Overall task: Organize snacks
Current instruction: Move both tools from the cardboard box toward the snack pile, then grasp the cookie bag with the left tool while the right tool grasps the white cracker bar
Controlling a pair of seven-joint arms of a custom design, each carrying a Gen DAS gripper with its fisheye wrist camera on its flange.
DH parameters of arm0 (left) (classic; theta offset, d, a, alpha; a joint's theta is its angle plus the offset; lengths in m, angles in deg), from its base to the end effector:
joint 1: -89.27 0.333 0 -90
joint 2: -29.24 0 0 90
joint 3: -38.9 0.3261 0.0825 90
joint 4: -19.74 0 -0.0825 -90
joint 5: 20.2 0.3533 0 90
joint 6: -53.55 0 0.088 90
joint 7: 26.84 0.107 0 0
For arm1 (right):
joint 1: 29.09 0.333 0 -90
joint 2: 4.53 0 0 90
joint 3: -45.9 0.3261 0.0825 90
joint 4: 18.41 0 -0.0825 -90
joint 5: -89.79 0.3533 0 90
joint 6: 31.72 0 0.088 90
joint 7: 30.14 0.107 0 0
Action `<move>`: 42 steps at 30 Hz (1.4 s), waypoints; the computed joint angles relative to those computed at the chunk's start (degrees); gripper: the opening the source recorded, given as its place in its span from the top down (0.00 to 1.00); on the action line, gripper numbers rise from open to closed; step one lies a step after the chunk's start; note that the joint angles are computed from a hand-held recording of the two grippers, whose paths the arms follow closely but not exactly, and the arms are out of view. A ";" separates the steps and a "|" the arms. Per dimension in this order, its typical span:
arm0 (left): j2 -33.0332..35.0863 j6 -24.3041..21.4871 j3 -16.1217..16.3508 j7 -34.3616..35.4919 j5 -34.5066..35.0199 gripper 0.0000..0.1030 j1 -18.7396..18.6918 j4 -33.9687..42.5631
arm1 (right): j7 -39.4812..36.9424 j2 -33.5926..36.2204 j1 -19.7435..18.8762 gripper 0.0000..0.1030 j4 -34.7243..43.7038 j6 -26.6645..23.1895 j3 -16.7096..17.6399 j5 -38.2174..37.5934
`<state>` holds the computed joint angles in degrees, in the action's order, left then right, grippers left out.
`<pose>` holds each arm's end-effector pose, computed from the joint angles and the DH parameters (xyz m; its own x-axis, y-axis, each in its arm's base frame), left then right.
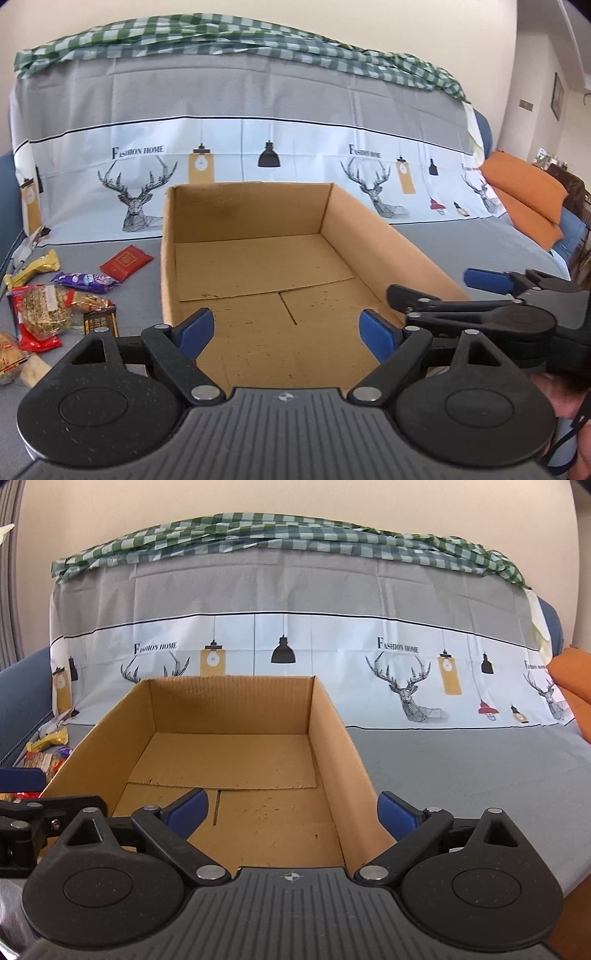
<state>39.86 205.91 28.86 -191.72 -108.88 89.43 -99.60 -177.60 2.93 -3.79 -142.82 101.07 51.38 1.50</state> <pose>0.5661 -0.0663 0.3887 -0.6589 -0.7458 0.0984 -0.4757 0.3116 -0.8226 0.4776 0.2615 0.3793 -0.4299 -0.9028 -0.0076 -0.4292 0.2117 -0.8781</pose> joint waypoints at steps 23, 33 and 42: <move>-0.84 -5.12 0.46 -3.57 2.61 0.27 1.44 -0.68 | 0.67 0.28 0.88 0.19 -0.06 -1.05 0.41 -3.26; -1.49 -8.37 1.76 -4.18 2.99 0.49 2.91 -0.81 | -0.19 2.98 3.02 0.19 3.93 -4.95 0.77 -3.83; -1.92 -12.03 3.04 -5.16 3.42 0.75 5.10 -0.49 | -1.02 6.49 5.91 0.47 9.85 -5.48 0.17 -5.32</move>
